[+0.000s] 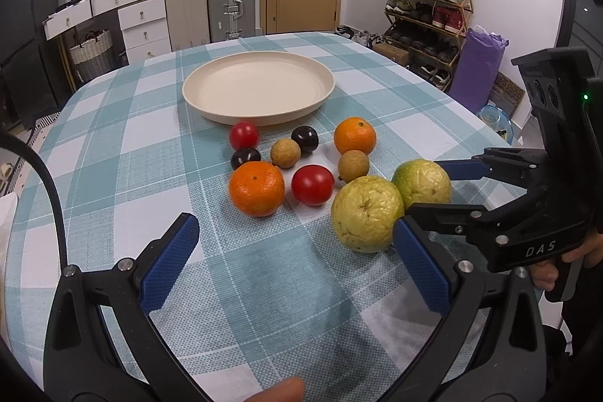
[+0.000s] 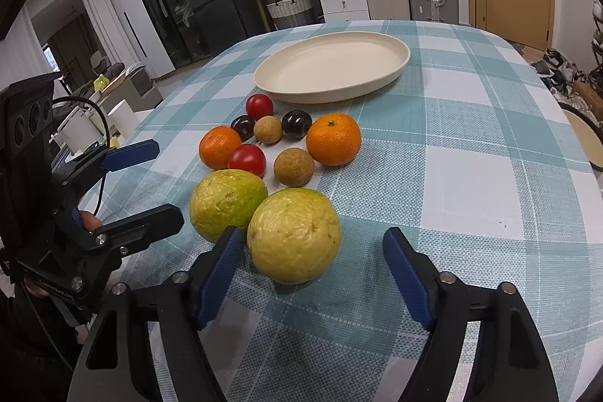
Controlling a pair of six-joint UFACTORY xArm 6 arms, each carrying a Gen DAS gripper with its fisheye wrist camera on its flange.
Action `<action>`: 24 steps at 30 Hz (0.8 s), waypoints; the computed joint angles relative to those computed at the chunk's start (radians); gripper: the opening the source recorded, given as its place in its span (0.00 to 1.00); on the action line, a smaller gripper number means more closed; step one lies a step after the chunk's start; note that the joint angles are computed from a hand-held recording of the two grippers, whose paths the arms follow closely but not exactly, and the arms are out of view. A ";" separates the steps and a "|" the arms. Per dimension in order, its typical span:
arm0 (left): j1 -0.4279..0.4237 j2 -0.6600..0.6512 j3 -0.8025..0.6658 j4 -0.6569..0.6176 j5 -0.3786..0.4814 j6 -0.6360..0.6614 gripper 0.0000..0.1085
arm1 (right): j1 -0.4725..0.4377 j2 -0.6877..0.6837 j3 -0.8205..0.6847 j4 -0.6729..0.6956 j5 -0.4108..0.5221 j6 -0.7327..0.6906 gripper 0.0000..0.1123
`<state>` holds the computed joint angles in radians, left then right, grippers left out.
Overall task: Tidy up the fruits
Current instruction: 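Move the right tool to the large yellow guava and close around it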
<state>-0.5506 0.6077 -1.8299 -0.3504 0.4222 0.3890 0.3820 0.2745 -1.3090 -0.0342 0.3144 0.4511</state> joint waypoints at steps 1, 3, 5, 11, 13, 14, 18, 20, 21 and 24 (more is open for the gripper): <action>-0.001 0.004 -0.007 -0.005 0.007 0.007 0.95 | 0.002 0.003 -0.005 0.022 0.006 -0.020 0.66; -0.002 0.013 -0.024 -0.011 0.026 0.014 0.94 | 0.003 0.004 -0.005 0.052 0.003 -0.039 0.56; -0.001 0.026 -0.049 -0.024 0.050 0.025 0.95 | 0.006 0.005 -0.005 0.136 -0.006 -0.105 0.50; 0.003 0.055 -0.103 -0.068 0.108 0.057 0.89 | 0.012 0.015 -0.022 0.137 -0.001 -0.115 0.44; 0.004 0.069 -0.129 -0.087 0.143 0.079 0.85 | 0.012 0.018 -0.026 0.115 0.000 -0.098 0.44; 0.005 0.078 -0.145 -0.088 0.160 0.082 0.82 | 0.013 0.019 -0.027 0.102 -0.001 -0.091 0.44; 0.003 0.107 -0.195 -0.112 0.222 0.122 0.69 | 0.018 0.023 -0.034 0.082 0.004 -0.090 0.44; -0.002 0.119 -0.214 -0.106 0.243 0.129 0.64 | 0.018 0.022 -0.033 0.073 0.004 -0.083 0.44; -0.003 0.124 -0.222 -0.106 0.251 0.132 0.63 | 0.018 0.018 -0.028 0.064 0.000 -0.074 0.44; -0.006 0.152 -0.268 -0.104 0.289 0.132 0.58 | 0.016 0.015 -0.025 0.043 0.000 -0.058 0.44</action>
